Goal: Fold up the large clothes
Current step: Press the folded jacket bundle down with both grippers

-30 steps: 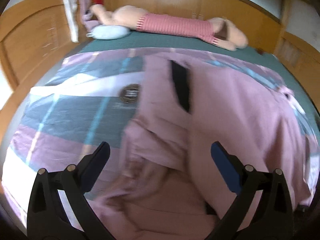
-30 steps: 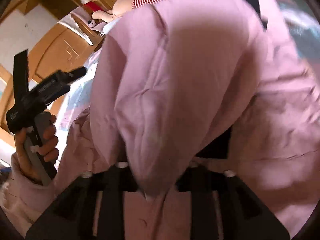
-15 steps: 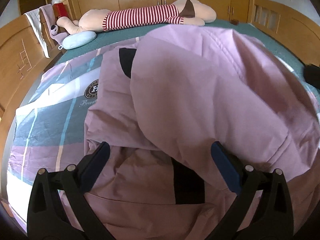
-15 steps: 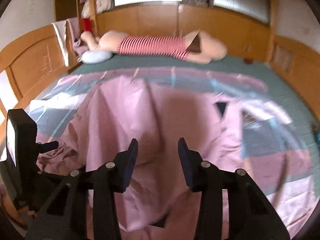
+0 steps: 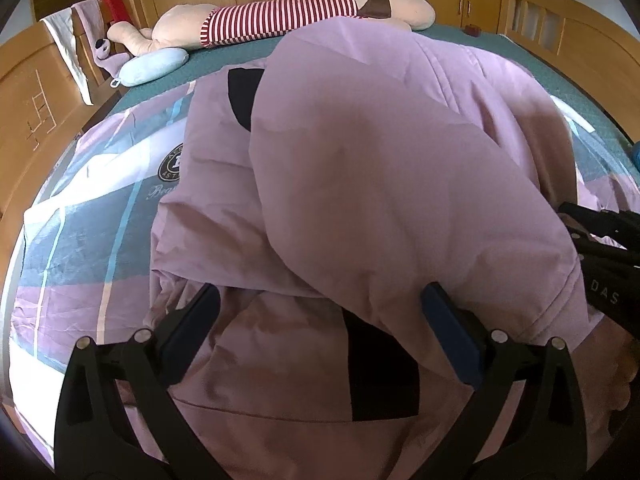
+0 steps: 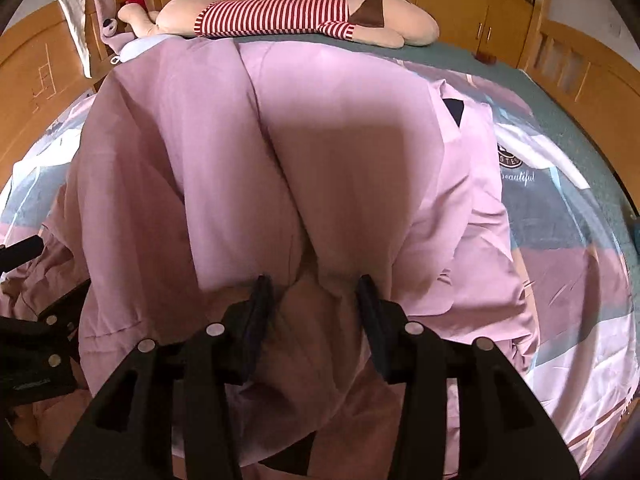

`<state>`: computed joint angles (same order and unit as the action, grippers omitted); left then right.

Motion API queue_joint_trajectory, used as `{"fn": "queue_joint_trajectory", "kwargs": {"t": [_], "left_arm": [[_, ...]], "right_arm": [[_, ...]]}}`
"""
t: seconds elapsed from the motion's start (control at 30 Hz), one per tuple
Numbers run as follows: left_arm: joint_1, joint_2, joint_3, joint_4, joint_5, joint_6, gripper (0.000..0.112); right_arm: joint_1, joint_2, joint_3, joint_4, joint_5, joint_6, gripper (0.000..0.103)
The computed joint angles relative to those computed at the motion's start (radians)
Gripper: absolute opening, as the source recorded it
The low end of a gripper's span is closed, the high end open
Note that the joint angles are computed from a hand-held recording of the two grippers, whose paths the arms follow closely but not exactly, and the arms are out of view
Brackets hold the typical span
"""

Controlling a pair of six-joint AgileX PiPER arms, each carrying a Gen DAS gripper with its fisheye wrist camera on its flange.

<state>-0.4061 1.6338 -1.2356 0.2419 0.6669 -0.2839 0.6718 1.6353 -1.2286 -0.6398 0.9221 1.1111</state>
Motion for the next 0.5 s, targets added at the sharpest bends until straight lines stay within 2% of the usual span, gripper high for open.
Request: {"fn": "queue_joint_trajectory", "kwargs": {"t": [0.13,0.3,0.33,0.43,0.5], "left_arm": [[-0.007,0.01,0.002,0.016,0.001,-0.025,0.101],[0.005,0.022,-0.006,-0.013,0.02,-0.008,0.101],[0.011,0.025,-0.008,-0.028,0.023,0.002,0.101],[0.018,0.022,0.005,-0.054,0.019,0.009,0.101],[0.021,0.022,0.009,-0.061,0.015,0.01,0.101]], "right_arm": [[0.009,-0.095,0.073,-0.048,-0.071,0.081,0.049],[0.079,-0.221,0.169,-0.289,-0.139,0.305,0.066],[0.09,-0.229,0.177,-0.314,-0.151,0.321,0.067],[0.097,-0.217,0.17,-0.29,-0.217,0.26,0.067],[0.101,-0.178,0.143,-0.258,-0.201,0.213,0.066]]}}
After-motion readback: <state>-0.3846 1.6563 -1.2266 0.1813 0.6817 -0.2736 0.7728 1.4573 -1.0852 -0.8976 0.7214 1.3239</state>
